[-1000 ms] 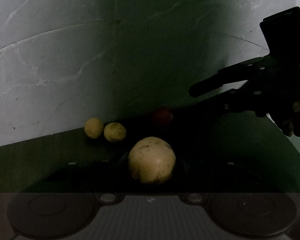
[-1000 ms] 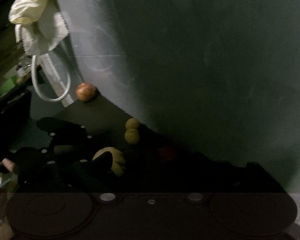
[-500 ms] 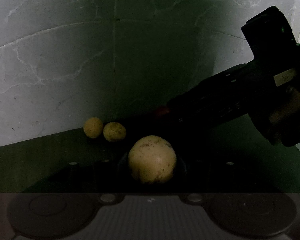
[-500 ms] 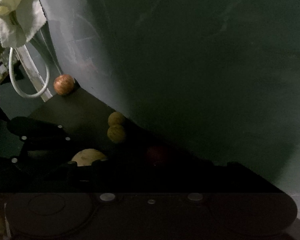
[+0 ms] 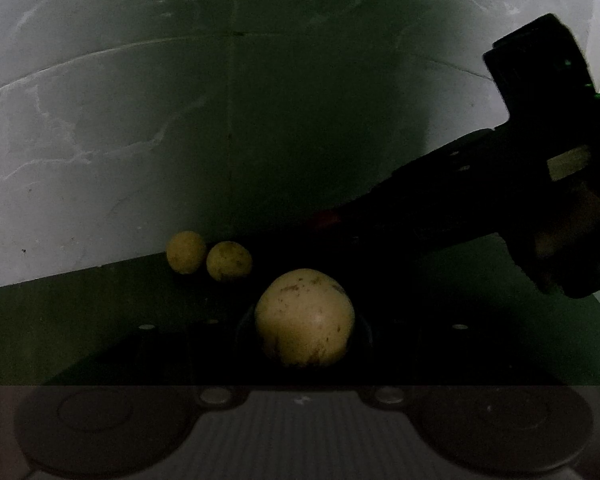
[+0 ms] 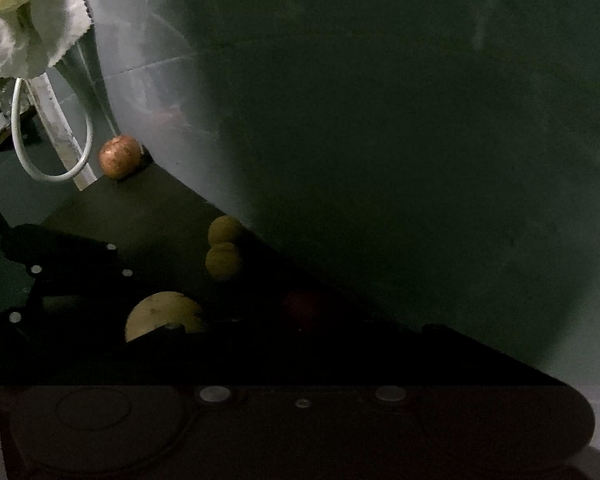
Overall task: Organize fruits
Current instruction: 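Close the left tool on the pale melon while the right tool grasps the red tomato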
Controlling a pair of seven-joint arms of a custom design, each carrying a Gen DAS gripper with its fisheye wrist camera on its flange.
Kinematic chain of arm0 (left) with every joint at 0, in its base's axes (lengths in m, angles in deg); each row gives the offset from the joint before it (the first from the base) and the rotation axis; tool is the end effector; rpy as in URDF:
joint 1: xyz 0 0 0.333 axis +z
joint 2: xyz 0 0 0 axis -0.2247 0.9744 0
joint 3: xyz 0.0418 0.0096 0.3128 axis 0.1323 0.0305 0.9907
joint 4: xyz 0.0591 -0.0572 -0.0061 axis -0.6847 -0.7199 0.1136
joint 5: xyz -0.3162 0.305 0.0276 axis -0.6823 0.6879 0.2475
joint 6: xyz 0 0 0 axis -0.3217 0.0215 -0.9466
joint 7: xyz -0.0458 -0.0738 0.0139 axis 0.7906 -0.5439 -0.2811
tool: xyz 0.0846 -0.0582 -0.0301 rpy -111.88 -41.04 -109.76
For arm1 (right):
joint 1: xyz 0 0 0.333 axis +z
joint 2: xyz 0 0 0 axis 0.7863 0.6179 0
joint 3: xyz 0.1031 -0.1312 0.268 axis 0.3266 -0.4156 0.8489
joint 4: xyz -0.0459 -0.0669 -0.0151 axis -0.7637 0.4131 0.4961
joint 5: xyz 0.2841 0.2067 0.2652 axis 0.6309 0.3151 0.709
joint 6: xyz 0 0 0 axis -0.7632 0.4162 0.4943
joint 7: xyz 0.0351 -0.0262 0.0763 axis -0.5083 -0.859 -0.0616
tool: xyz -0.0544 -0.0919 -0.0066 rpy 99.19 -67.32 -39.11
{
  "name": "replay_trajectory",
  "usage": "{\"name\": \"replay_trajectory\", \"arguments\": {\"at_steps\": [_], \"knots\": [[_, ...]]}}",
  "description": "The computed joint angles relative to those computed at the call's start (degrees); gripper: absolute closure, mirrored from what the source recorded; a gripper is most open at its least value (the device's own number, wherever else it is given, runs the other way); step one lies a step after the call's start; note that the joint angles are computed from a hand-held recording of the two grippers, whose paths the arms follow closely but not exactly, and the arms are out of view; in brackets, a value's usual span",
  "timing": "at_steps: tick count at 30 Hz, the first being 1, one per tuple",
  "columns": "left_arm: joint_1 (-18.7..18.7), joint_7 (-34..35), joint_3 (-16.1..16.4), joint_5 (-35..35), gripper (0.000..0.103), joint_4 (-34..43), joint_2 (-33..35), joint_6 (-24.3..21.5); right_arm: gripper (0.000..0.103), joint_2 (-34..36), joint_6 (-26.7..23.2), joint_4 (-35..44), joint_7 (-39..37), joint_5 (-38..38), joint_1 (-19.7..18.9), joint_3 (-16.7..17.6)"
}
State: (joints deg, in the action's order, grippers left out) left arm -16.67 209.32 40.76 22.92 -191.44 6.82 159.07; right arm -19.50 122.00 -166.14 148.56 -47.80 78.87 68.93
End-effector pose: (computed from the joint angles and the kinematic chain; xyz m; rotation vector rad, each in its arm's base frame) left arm 0.6417 -0.2040 0.3605 -0.8085 2.6124 -1.2030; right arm 0.5583 0.3354 0.3607 -1.8046 1.6255 -0.4914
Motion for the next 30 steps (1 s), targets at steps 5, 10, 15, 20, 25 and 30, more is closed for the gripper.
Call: {"name": "replay_trajectory", "arguments": {"at_steps": [5, 10, 15, 20, 25, 30], "knots": [[0.1, 0.0, 0.0, -1.1, 0.048, -1.0, -0.9, 0.6, 0.073, -2.0, 1.0, -1.3, 1.6, -1.2, 0.1, -0.1], [-0.2, -0.2, 0.4, -2.7, 0.048, -2.8, -3.2, 1.5, 0.072, -4.7, 1.8, -3.5, -1.5, 1.4, -1.4, 2.0], [-1.3, -0.3, 1.2, -4.8, 0.048, -6.1, -7.0, 3.4, 0.072, -8.3, 3.0, -6.8, -5.3, 4.7, -2.8, 4.1], [-3.0, -0.2, 2.6, -8.2, 0.048, -11.0, -12.9, 5.9, 0.072, -12.3, 4.3, -9.9, -9.5, 8.7, -3.8, 6.4], [-5.1, -2.7, 4.5, -8.5, 0.048, -14.9, -18.0, 8.9, 0.072, -16.6, 5.9, -12.5, -15.7, 14.3, -3.7, 8.5], [-7.9, -8.0, 6.1, -6.8, 0.048, -20.9, -25.2, 13.3, 0.072, -20.0, 7.1, -14.0, -23.4, 21.3, -1.8, 9.3]]}}
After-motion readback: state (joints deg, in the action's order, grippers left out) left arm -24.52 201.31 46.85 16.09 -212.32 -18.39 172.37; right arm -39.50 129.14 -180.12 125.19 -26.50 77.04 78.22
